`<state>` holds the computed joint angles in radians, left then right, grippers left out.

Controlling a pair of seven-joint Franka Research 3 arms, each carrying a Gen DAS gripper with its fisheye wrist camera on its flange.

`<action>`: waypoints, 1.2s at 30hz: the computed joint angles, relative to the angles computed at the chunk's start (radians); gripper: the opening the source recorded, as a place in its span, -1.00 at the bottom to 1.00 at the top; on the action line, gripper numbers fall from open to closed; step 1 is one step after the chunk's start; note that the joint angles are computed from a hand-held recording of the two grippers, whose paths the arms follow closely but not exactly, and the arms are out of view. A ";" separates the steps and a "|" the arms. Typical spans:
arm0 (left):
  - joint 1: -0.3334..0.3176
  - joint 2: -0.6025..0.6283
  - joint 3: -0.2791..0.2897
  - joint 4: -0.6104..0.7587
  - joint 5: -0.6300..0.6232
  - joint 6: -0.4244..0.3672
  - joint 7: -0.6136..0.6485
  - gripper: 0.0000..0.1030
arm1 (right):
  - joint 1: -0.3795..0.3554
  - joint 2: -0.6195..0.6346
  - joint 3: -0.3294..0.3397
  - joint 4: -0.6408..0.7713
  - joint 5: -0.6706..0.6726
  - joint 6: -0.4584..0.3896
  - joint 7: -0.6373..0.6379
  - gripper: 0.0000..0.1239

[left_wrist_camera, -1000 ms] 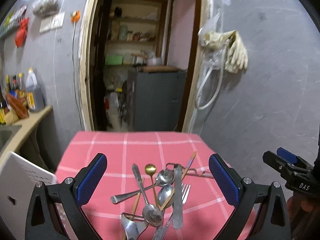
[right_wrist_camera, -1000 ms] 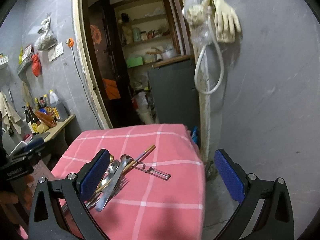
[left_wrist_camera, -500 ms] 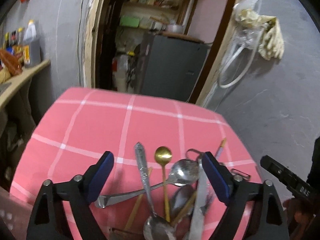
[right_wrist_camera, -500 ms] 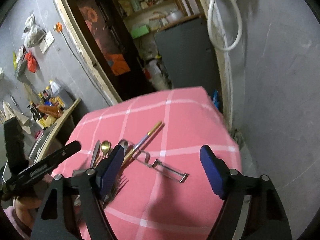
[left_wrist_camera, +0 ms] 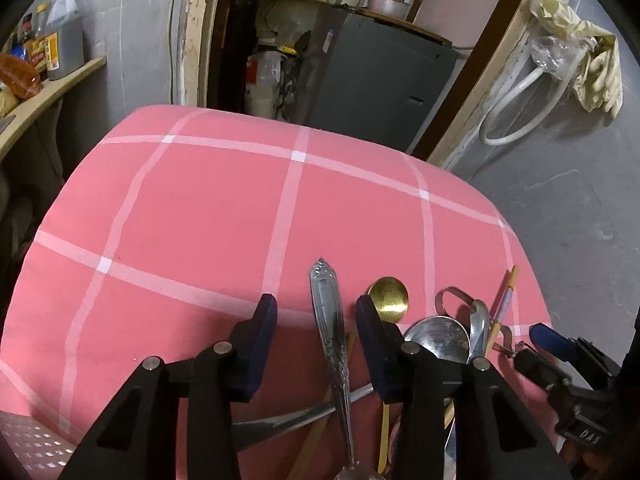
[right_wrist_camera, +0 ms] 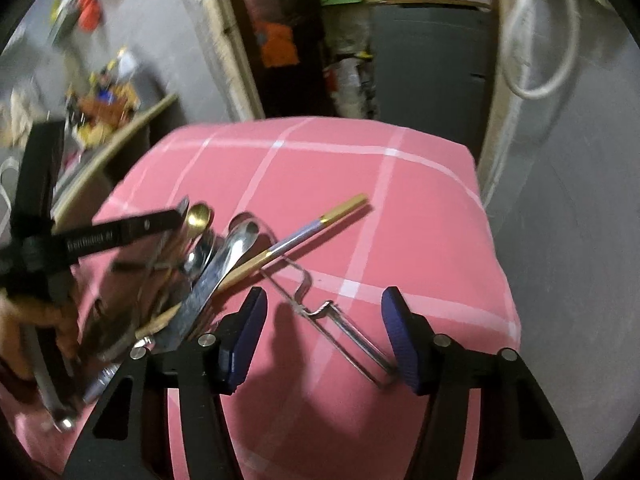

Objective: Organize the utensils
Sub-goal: 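Move both grippers forward over the utensil pile, then close the left gripper on a silver knife while the right gripper grasps the wire hook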

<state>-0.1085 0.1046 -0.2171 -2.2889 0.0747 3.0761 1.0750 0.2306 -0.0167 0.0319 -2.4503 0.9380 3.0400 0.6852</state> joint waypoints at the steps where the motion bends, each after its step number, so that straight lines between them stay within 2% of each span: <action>1: -0.003 0.000 0.002 0.002 0.009 -0.006 -0.002 -0.25 | -0.003 0.000 0.001 -0.006 -0.067 0.005 0.041 -0.19; 3: -0.017 -0.001 0.017 0.015 0.055 -0.043 -0.014 -0.26 | -0.010 0.001 0.003 -0.016 -0.212 0.016 0.141 -0.19; 5: -0.029 0.001 0.028 0.037 0.106 -0.095 -0.021 -0.26 | -0.014 -0.003 0.002 -0.015 -0.280 0.011 0.195 -0.19; 8: -0.010 0.000 -0.004 0.059 0.019 -0.150 0.066 -0.30 | -0.027 -0.014 0.001 -0.024 -0.413 0.006 0.313 -0.39; 10: -0.008 -0.002 -0.006 0.066 -0.015 -0.174 0.095 -0.43 | -0.031 -0.030 0.002 -0.032 -0.466 -0.004 0.370 -0.49; 12: -0.008 -0.003 -0.005 0.071 -0.038 -0.192 0.117 -0.67 | -0.036 -0.053 0.003 -0.048 -0.515 -0.018 0.422 -0.53; 15: 0.005 -0.003 -0.025 0.082 -0.163 -0.219 0.217 -0.74 | -0.028 -0.100 -0.004 -0.078 -0.517 -0.056 0.455 -0.61; 18: 0.022 -0.008 -0.050 0.079 -0.351 -0.227 0.342 -0.75 | -0.026 -0.169 -0.005 -0.122 -0.514 -0.106 0.508 -0.66; 21: 0.016 -0.021 -0.054 0.062 -0.475 -0.222 0.415 -0.75 | 0.000 -0.250 -0.036 -0.176 -0.452 -0.176 0.507 -0.73; 23: 0.008 -0.037 -0.056 0.046 -0.551 -0.234 0.470 -0.75 | 0.012 -0.300 -0.037 -0.230 -0.425 -0.186 0.522 -0.73; 28: -0.035 -0.098 -0.028 -0.015 -0.655 -0.247 0.554 -0.75 | 0.001 -0.454 -0.043 -0.333 -0.436 -0.282 0.581 -0.73; 31: -0.064 -0.127 -0.002 -0.035 -0.697 -0.269 0.598 -0.75 | 0.000 -0.461 -0.054 -0.336 -0.449 -0.299 0.570 -0.70; 36: -0.085 -0.123 0.025 -0.023 -0.725 -0.302 0.663 -0.75 | -0.008 -0.362 -0.054 -0.247 -0.488 -0.307 0.521 -0.53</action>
